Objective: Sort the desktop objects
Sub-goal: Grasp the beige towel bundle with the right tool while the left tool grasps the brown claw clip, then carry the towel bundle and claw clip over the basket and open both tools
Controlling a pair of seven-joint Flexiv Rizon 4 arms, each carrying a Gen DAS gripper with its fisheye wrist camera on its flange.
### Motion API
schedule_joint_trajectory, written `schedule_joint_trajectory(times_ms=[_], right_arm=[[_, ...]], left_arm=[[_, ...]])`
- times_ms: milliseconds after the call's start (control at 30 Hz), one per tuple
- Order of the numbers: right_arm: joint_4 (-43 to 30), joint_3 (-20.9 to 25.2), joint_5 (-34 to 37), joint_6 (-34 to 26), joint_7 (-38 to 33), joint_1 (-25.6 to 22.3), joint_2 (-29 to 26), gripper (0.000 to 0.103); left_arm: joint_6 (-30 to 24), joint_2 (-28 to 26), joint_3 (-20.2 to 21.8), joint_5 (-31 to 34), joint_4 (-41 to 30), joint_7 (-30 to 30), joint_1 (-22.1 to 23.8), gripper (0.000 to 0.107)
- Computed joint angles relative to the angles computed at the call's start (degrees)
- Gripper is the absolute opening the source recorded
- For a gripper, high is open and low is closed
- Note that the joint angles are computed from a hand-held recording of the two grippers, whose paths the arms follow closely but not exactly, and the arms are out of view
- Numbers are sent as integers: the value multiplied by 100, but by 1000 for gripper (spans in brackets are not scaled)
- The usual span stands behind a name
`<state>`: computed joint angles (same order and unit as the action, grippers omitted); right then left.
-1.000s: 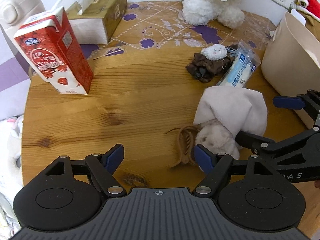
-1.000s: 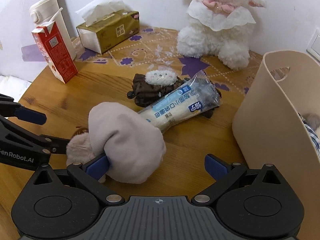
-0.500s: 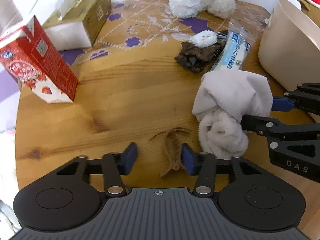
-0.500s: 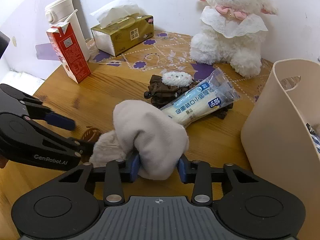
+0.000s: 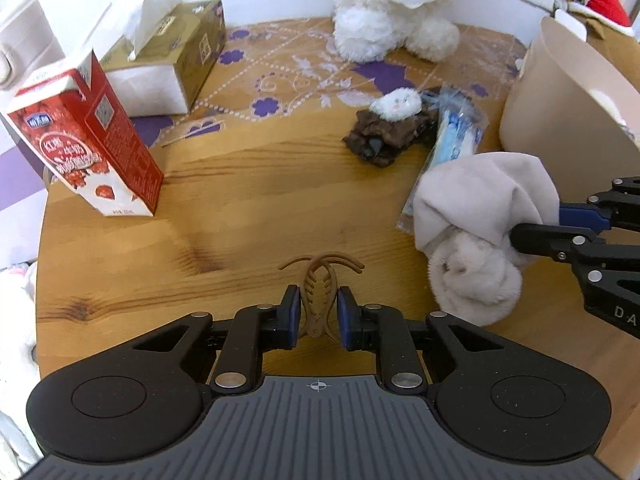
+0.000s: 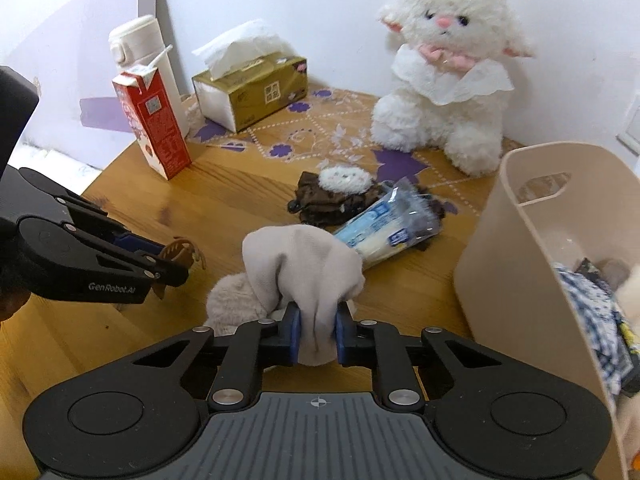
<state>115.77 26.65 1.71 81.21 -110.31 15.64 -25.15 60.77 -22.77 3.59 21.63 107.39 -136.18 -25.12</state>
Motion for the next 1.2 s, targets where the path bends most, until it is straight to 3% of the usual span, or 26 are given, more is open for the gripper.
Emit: schedule_joint_trajectory(times_ms=[367, 800, 1200], right_arm=[[124, 385, 571, 63, -510, -494, 374, 14], [-27, 614, 1892, -130, -1527, -810, 882, 14], [-371, 168, 3337, -285, -2653, -739, 1330, 14]], left_arm=[[42, 143, -7, 262, -137, -186, -108, 19], [-19, 190, -31, 654, -533, -240, -241, 19], [-185, -40, -79, 899, -1327, -93, -463, 19]])
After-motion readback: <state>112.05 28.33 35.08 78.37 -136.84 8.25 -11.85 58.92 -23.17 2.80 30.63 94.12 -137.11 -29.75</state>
